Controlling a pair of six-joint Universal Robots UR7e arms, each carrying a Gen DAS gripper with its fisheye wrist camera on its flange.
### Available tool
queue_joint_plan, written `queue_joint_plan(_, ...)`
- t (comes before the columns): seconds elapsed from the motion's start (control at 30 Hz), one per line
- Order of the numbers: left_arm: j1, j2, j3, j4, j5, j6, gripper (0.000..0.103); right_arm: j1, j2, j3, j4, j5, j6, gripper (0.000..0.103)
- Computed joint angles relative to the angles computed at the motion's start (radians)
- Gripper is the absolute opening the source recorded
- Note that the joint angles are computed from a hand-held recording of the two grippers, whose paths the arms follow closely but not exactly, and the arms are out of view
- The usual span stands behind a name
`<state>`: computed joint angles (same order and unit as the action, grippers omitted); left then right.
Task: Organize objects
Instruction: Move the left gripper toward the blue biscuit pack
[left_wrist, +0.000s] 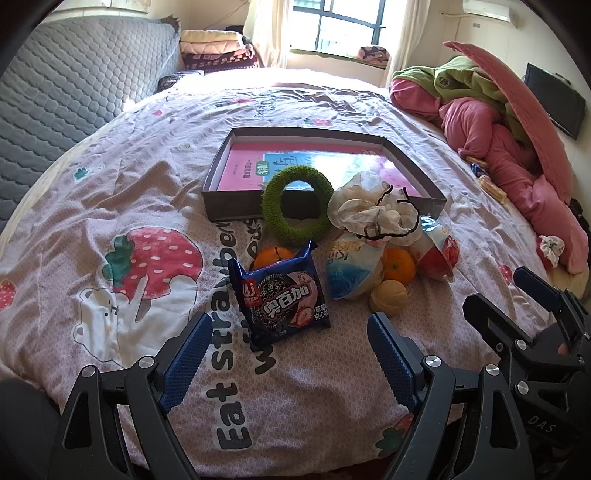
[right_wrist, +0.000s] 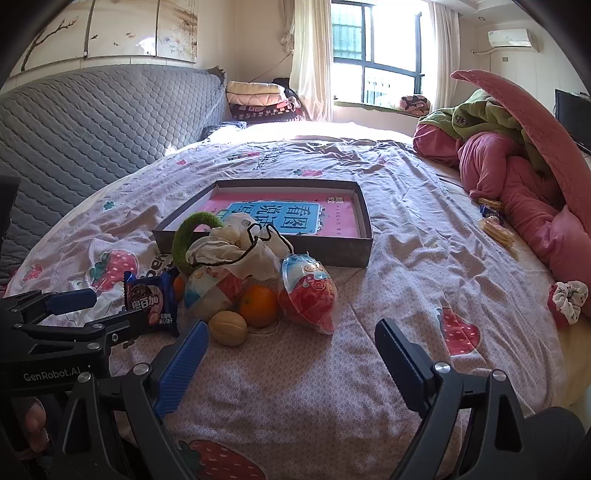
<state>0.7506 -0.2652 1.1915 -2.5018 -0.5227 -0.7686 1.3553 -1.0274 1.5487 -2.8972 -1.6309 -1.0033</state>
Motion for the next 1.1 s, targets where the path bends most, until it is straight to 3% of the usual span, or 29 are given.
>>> queue_joint_plan(1.1,0.034,-0.008,0.004,0.008,-0.05,-0.041,0.087,-0.001,0.013,-0.019,0.021,-0.02,0.009,0.091)
